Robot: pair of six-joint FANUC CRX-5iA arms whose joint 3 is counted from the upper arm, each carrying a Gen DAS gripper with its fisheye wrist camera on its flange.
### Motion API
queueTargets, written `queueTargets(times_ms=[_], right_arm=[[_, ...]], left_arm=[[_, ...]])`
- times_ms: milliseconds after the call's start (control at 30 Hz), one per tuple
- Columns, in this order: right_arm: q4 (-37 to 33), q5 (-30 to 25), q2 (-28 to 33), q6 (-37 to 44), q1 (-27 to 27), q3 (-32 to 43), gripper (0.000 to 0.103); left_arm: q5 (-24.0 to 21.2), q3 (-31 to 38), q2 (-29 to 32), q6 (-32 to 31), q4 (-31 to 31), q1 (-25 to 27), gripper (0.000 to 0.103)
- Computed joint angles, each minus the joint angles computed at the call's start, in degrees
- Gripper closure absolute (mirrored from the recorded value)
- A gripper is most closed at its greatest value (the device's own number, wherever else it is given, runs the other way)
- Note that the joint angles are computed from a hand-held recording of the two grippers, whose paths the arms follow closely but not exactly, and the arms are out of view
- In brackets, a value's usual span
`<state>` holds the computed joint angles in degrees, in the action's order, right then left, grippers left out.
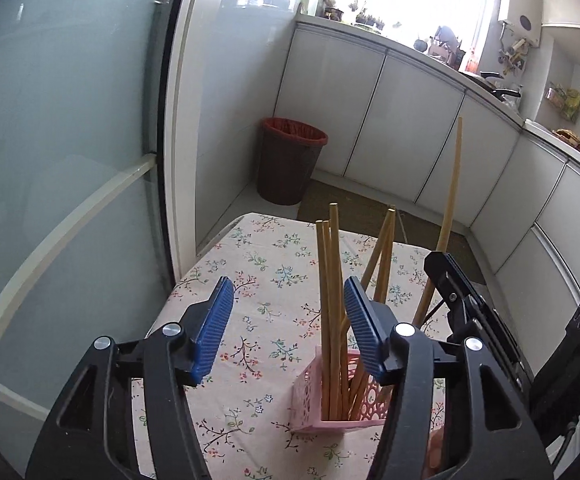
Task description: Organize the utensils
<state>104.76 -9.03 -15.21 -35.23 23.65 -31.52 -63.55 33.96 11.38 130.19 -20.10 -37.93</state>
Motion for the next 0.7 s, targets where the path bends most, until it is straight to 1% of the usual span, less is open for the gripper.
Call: queueTargets(times_ms=[33,67,100,167,233,333,467,533,567,633,667,700], right_arm=[[-0.59,-0.85,0.27,0.91,0.7,-0.07,0.095],[-2.67,-2.87,0.54,3.6,2.24,-0.16,0.095],[-4.52,-5.73,0.84,6.4,4.03,-0.26,0.095],[-8.12,-9.02,1.31,10.95,6.45,-0.37,0.095],[-12.12,-10.06,1.33,14.36,7.91,-0.58,0.093],[-15.87,-11.53,1.12,18.52,9.61,-0.62,0.093],[-23.26,-13.8,-0.66,23.89,12.17,-0.39,0.093],[-30.56,-16.79,-1.7,30.01,14.78,0.85,0.093],[-35.97,-19.06,-2.06,35.24,16.65,2.2,0.093],[-44.73,-22.64,-3.4,43.63,19.55,4.43,0.085],[-49.14,-26.04,-3.9,47.78,21.42,6.07,0.069],[-54.06,-29.51,-4.48,52.35,23.23,7.98,0.055]], left_arm=[[-0.87,0.29,0.3,-0.12,0.54,0.22,0.047],[-1.4,0.47,0.56,-0.43,1.3,0.52,0.047],[-1.48,0.33,0.62,-0.67,2.09,0.85,0.047],[-1.37,-0.1,0.41,-0.66,2.95,1.27,0.047],[-0.74,-0.43,0.1,-0.67,3.21,1.48,0.047],[-0.08,-0.83,-0.24,-0.69,3.75,1.78,0.045],[0.32,-1.06,-0.52,-0.89,4.03,1.8,0.044],[0.12,-1.0,-0.64,-1.02,4.17,1.6,0.044],[-0.17,-0.79,-0.6,-1.14,4.35,1.49,0.043],[-1.77,0.36,-0.26,-1.61,4.14,0.8,0.04],[-3.1,1.23,-0.01,-1.47,3.2,0.04,0.034],[-4.79,2.25,0.21,-1.09,1.71,-0.99,0.031]])
